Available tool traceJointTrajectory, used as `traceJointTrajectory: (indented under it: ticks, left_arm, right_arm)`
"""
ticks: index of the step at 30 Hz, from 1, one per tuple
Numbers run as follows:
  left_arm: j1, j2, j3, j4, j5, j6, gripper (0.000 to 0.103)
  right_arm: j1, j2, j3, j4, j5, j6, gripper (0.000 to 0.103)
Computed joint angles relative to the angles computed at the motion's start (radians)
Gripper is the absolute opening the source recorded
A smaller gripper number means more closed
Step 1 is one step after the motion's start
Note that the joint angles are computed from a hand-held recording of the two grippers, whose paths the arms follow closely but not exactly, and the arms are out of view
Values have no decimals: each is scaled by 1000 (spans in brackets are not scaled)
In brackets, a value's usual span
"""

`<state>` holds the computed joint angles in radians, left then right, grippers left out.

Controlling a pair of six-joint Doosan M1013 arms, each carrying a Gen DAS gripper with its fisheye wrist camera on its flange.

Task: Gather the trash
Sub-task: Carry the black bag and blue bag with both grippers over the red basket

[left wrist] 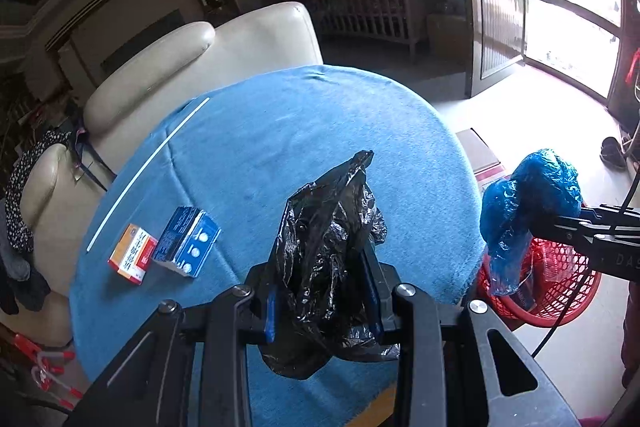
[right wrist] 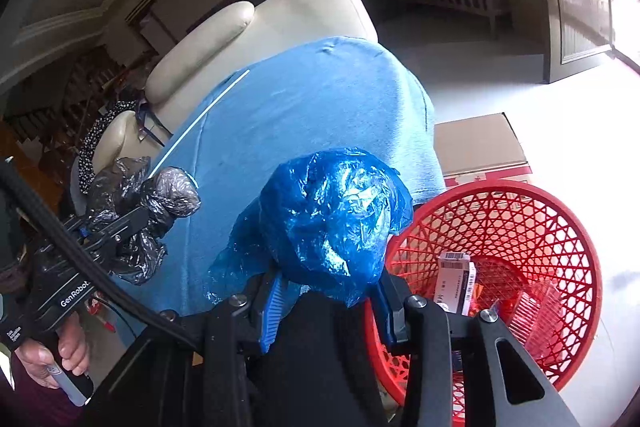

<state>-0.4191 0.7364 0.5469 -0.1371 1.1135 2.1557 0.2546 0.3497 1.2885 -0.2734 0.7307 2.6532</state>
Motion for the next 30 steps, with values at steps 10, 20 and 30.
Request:
traceJointTrajectory:
  ticks: [10, 20, 30]
  left_arm:
    - [-18, 7, -15, -44, 28, 28, 35]
    - [-36, -11, 25, -113, 37, 96, 35]
    - [-57, -25, 51, -113, 35, 134, 35]
  right_arm:
    - [-4, -25, 33, -37, 14, 56, 41]
    - [-14, -58, 79, -91, 33, 146, 41]
    - [-20, -77, 109, -104, 36, 178, 41]
